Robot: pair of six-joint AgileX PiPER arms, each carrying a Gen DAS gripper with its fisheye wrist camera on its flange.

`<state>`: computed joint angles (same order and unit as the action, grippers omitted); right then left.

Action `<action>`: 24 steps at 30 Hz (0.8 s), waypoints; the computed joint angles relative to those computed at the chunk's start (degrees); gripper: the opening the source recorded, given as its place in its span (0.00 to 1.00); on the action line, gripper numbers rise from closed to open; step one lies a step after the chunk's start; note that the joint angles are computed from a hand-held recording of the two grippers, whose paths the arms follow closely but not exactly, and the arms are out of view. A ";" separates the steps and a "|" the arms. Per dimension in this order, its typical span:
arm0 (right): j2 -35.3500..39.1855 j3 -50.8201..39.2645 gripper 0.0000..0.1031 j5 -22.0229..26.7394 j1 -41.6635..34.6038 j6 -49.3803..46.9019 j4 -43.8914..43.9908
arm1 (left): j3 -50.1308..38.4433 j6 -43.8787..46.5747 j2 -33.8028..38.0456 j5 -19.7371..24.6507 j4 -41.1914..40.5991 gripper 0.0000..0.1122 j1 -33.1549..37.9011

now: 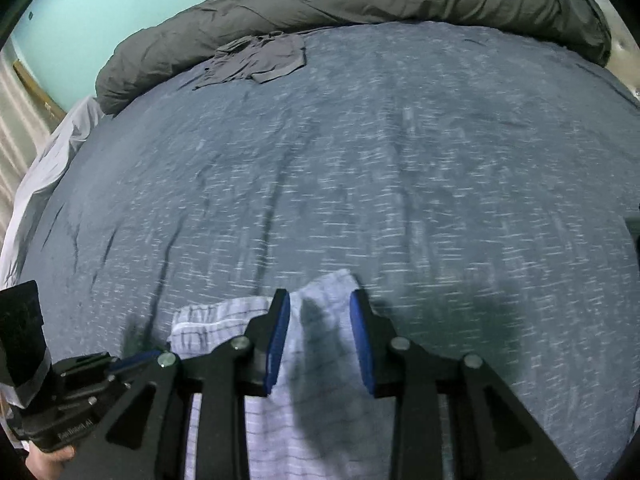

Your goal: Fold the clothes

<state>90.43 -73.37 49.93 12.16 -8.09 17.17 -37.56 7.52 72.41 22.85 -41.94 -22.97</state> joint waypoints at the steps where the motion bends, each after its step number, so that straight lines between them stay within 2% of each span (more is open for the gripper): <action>1: -0.04 -0.03 0.30 0.24 -0.61 -0.14 -0.31 | 0.19 -0.18 -0.20 -0.43 0.10 0.00 -0.28; 11: 1.04 3.58 0.34 -0.23 -5.57 -3.36 2.47 | 2.80 1.48 -4.21 -1.24 -2.57 0.00 0.95; 13: 0.24 5.28 0.34 -1.11 -6.03 -5.49 3.60 | 3.45 -2.32 -5.55 -2.11 0.71 0.00 0.72; 15: -0.59 6.44 0.27 -1.66 -6.20 -6.91 4.12 | 3.98 -2.20 -6.31 -1.57 0.05 0.00 1.80; 16: -1.02 6.95 0.16 -1.89 -6.22 -7.69 4.52 | 4.25 -2.42 -6.57 -1.49 -0.11 0.00 2.34; 18: -1.87 7.96 0.13 -2.32 -6.25 -9.26 5.34 | 4.64 -5.21 -7.38 -1.79 1.64 0.00 2.79; 21: -3.23 9.24 0.10 -2.79 -6.23 -10.69 6.04 | 3.47 -0.90 -5.59 0.87 -3.91 0.01 4.86; 22: -3.71 9.72 0.09 -2.99 -6.27 -11.04 6.33 | 2.78 -2.07 -4.89 1.03 -2.88 0.01 4.35; 24: -4.68 10.81 0.07 -3.40 -6.46 -11.55 6.64 | 1.52 -4.26 -3.71 0.97 -0.92 0.09 3.01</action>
